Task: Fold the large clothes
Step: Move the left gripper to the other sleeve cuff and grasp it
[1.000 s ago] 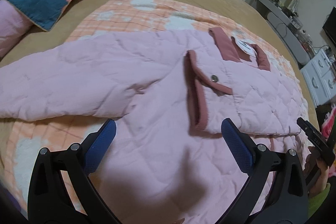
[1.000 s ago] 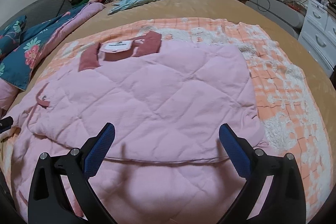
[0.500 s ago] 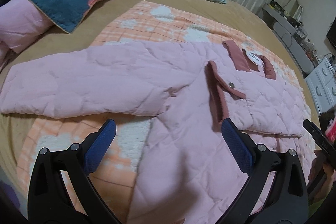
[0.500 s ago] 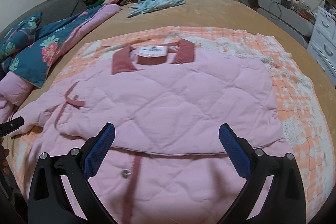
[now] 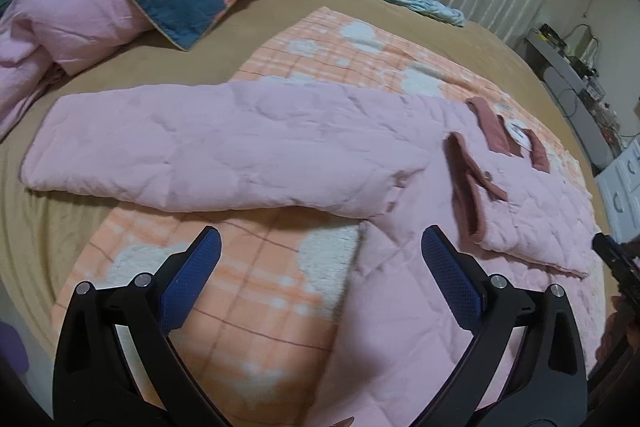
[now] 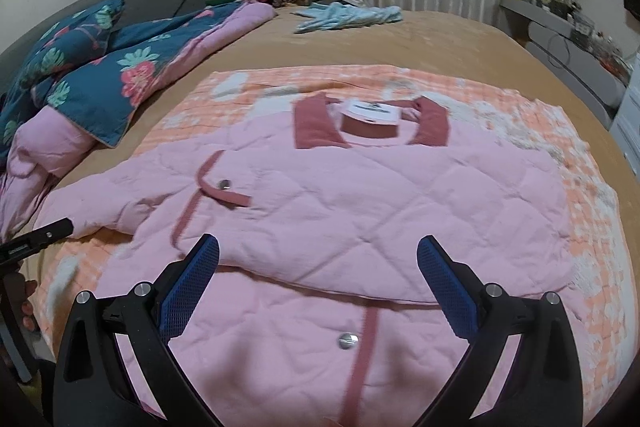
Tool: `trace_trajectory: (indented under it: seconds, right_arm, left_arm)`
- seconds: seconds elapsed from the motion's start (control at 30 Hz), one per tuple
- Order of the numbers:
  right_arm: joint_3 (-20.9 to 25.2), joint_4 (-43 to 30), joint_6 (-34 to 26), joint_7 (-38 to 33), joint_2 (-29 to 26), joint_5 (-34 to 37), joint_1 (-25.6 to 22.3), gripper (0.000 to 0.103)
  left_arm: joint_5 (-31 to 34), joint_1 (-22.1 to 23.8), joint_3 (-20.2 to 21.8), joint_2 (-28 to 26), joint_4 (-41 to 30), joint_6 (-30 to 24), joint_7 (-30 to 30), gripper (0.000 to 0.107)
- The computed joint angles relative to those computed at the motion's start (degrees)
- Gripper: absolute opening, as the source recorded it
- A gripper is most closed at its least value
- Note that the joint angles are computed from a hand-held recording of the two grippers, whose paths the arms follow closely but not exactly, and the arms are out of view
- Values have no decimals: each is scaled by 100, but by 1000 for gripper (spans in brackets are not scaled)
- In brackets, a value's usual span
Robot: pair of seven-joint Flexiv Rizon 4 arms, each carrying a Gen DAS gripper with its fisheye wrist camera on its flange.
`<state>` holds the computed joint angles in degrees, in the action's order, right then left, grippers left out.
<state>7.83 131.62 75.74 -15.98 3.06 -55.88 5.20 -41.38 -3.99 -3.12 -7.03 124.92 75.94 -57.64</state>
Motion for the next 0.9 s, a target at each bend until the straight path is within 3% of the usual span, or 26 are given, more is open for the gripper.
trace_trajectory:
  seconds: [0.9]
  right_arm:
    - [-23, -1426, -461, -767, -1113, 306, 1314, 99]
  left_arm:
    - [-282, 653, 55, -404, 0, 675, -319, 94]
